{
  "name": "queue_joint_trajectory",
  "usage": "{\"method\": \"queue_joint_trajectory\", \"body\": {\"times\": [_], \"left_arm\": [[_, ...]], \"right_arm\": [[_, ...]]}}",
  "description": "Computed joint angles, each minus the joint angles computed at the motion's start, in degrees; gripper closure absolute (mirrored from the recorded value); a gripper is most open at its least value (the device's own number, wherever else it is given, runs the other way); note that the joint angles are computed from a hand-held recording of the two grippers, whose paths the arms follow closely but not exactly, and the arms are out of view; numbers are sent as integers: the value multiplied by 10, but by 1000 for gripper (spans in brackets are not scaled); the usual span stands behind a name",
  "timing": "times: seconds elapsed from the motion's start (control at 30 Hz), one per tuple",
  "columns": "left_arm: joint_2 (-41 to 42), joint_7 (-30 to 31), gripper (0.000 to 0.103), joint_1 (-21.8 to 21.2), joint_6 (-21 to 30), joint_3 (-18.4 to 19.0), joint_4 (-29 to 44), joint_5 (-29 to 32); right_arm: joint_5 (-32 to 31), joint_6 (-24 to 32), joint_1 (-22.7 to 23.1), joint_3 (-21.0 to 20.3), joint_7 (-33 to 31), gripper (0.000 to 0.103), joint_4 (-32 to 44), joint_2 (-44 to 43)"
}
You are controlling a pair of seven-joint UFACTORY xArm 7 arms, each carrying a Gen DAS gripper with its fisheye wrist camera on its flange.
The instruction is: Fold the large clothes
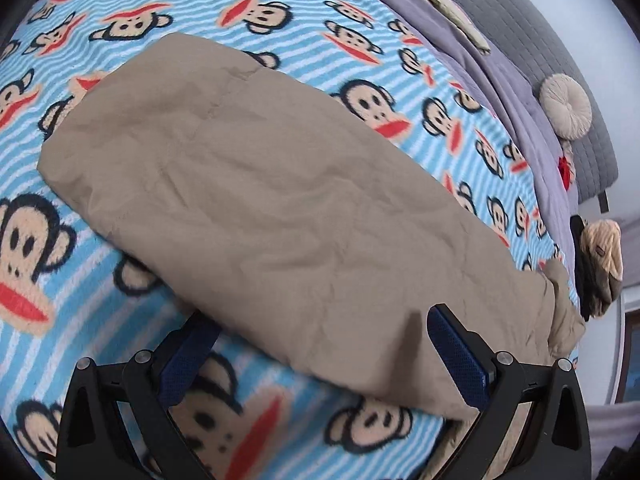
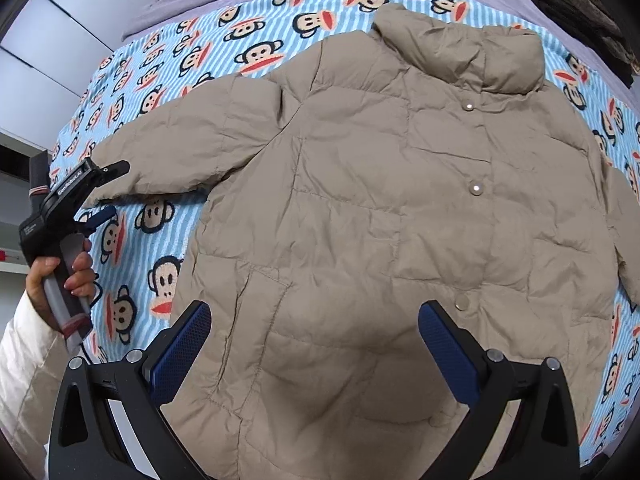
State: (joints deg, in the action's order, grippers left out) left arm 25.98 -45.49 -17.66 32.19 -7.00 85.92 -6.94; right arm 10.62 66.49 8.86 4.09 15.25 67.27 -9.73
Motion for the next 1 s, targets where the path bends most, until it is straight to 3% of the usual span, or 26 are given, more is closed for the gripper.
{"method": "queue_joint_trajectory", "body": {"times": [0.17, 0.23, 0.27, 0.3, 0.4, 0.47, 0.53, 0.57, 0.6, 0.73, 0.83, 1.0], "left_arm": [[28, -43, 2, -3, -26, 33, 23, 25], [36, -69, 24, -1, -31, 41, 31, 31], [40, -73, 43, 5, -32, 37, 33, 27], [41, -64, 59, 18, -47, 25, 28, 12], [38, 7, 87, 68, -102, -27, 5, -49], [30, 29, 90, 62, -104, -20, 6, -42], [19, 35, 91, 42, -101, 0, 10, -14], [14, 39, 94, 36, -102, 5, 12, -3], [10, 47, 94, 32, -104, 7, 17, 5], [-4, 72, 94, 9, -114, 15, 43, 45], [4, 117, 94, 4, -113, -7, 90, 46], [65, 195, 94, -42, -69, -37, 230, 47]], "right_arm": [[15, -40, 8, 7, 5, 0, 24, 51], [20, -58, 12, 9, 5, 0, 39, 75], [27, -72, 13, 10, 3, 0, 48, 88], [33, -85, 14, 11, 2, 0, 55, 100], [59, -119, 15, 13, 8, 0, 83, 138], [85, -148, 13, 15, 12, 7, 95, 161], [135, -181, 7, 21, -10, 47, 100, 183], [163, -187, 2, 25, -26, 81, 107, 196], [189, -192, -2, 29, -36, 89, 113, 211], [208, -221, 0, 41, -46, 89, 127, 255], [217, -228, 0, 49, -40, 90, 130, 284], [242, -228, -14, 63, -55, 91, 135, 309]]}}
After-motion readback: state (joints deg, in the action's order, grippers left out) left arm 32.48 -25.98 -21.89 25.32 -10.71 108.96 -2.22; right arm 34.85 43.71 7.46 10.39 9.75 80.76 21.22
